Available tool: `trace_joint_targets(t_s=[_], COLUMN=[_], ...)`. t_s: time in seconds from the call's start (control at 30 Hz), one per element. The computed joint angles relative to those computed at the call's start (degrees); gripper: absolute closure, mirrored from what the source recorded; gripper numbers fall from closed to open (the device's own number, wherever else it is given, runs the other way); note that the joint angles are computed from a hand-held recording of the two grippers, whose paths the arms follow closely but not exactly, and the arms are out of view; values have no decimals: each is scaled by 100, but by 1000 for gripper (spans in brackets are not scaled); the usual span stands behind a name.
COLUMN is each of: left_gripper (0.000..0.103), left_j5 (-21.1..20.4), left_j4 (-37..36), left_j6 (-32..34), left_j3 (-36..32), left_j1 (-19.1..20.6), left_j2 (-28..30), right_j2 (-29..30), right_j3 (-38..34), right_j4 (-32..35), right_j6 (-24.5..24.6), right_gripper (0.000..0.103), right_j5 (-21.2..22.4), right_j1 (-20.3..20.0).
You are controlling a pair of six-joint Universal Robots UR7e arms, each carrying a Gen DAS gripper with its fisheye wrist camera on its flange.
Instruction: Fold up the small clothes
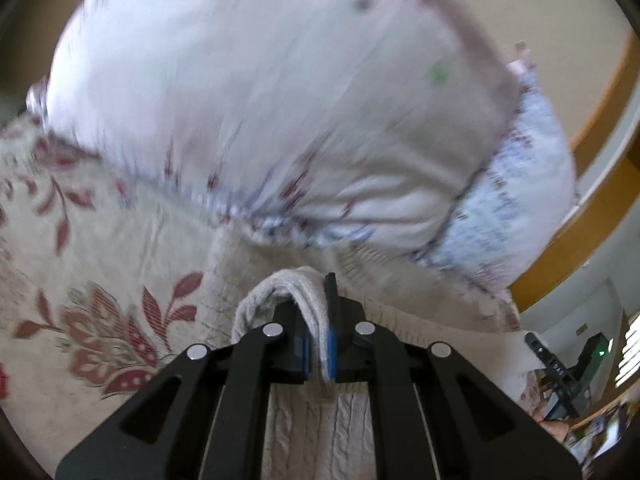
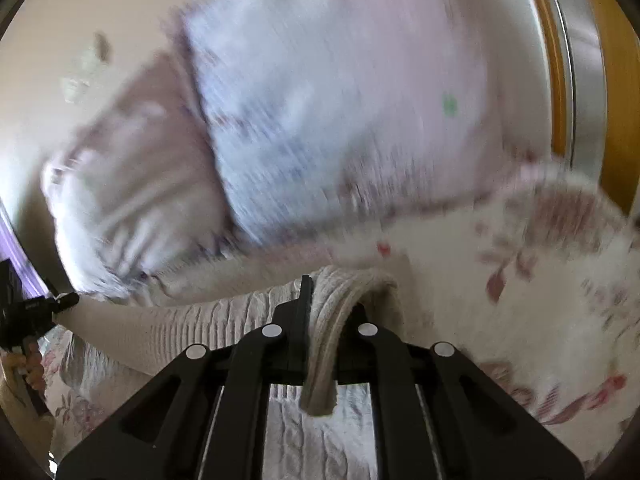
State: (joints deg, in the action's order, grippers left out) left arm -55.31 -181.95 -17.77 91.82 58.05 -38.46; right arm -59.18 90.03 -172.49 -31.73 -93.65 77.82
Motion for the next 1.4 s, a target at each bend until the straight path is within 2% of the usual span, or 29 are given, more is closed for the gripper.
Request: trace_joint_targets(t_s=[0.1,0.2,0.27,0.33,0.4,0.57,0.73,0.87,1.03,1.2,1.4], left_gripper=[97,96,93,83,67,48,46,47,49,54,66], left_j5=[-157,-484,-706,-942,-1058,-1007,-653,-341,-3,274,315], left_j4=[253,337,368,364,280,127,-139,-250,-217,-162,128], left_j6=[-258,-520,-711,-866,-944,-990,-687,-484,-309,-62,-171], left_j3=[-182,-246,-299,-367,-426,-500,-185,251,716,946,950], left_j1=[183,327,401,452,461,372,197,76,-64,-167,-135], left_j2=[134,147,155,165,194,202,-14,-241,-410,-413,-355], right_j2=[254,307,338,398,473,615,311,-18,-285,-327,-270], right_j3=[-436,-663,-879,-1122,-1301,-1533,-1151,-649,-236,-6,68], right_j4=[734,1250,1657,2024,2171,2049,1540,1104,1169,1155,1088], right_j6=[586,1048,1460,1827,2135,2251,1855,1345,730,370,164], right_gripper=[96,95,88,66,58,54,54,55,56,59,65], right_j5=[-185,26,246,518,751,799,672,316,29,-315,-580], right_j1=[-116,-216,-266,-316,-342,-247,-193,-218,-292,-339,-338])
